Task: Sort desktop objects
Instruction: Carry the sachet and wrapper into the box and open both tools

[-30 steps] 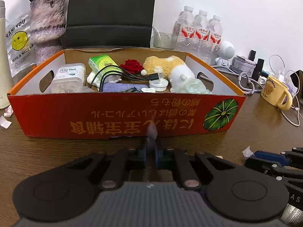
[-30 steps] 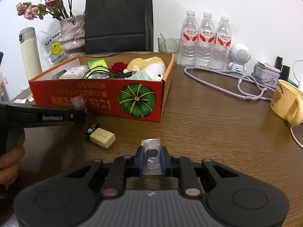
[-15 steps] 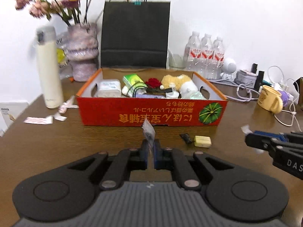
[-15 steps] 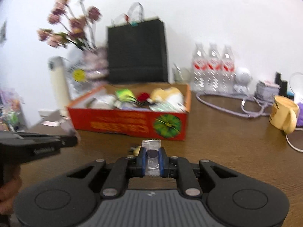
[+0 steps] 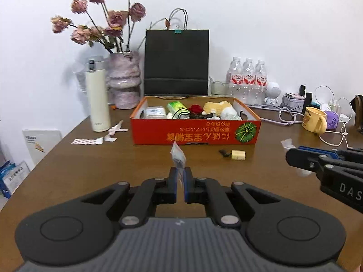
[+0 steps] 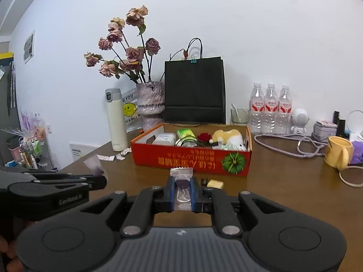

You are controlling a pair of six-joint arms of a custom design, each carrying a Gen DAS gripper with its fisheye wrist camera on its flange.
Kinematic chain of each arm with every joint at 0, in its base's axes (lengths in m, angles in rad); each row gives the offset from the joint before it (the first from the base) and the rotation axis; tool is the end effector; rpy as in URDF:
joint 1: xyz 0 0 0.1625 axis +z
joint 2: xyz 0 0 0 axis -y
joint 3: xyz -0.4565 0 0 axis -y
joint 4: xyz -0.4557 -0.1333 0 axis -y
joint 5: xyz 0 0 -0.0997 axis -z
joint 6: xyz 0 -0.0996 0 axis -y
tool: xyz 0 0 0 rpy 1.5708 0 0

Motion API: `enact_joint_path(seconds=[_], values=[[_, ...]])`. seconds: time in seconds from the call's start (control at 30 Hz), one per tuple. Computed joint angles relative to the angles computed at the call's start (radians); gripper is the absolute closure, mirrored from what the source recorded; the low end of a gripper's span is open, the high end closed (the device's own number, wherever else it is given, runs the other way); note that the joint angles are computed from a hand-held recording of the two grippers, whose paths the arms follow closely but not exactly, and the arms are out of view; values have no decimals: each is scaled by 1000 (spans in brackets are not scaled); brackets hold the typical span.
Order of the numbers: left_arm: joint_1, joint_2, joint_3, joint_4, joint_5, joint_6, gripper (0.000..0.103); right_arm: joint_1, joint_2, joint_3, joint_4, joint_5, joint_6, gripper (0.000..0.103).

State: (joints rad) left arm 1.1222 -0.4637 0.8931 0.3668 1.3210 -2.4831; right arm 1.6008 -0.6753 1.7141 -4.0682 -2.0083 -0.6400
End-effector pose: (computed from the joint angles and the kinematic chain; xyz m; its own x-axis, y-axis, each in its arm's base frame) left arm -0.2128 -0.8063 0.0382 -0.5602 0.6032 -0.5677 0.8253 0.3475 -0.4451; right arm 0.1117 -0.6852 0.1441 -0.7343 0.2489 0.6315 -0.5509 0.3248 -0.7687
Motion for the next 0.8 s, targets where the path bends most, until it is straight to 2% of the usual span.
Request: enact_joint_path(seconds=[0.13, 0.23, 0.37, 0.57, 0.7, 0.8], values=[[19, -90, 153, -64, 62, -12, 97, 9, 31, 50, -125, -2, -22, 91], [27, -170, 297, -167, 93, -4, 97, 12, 54, 79, -209, 10, -36, 91], [32, -236, 421, -299, 135, 69, 97, 19, 75, 94, -250, 21, -64, 91], [37, -212, 372, -272, 132, 44, 97, 18, 81, 81, -262, 43, -78, 91], [41, -153, 266, -237, 135, 37, 97, 5, 69, 46, -221, 45, -77, 91], [40, -86, 139, -212, 143, 41, 97, -7, 59, -3, -188, 56, -86, 91]])
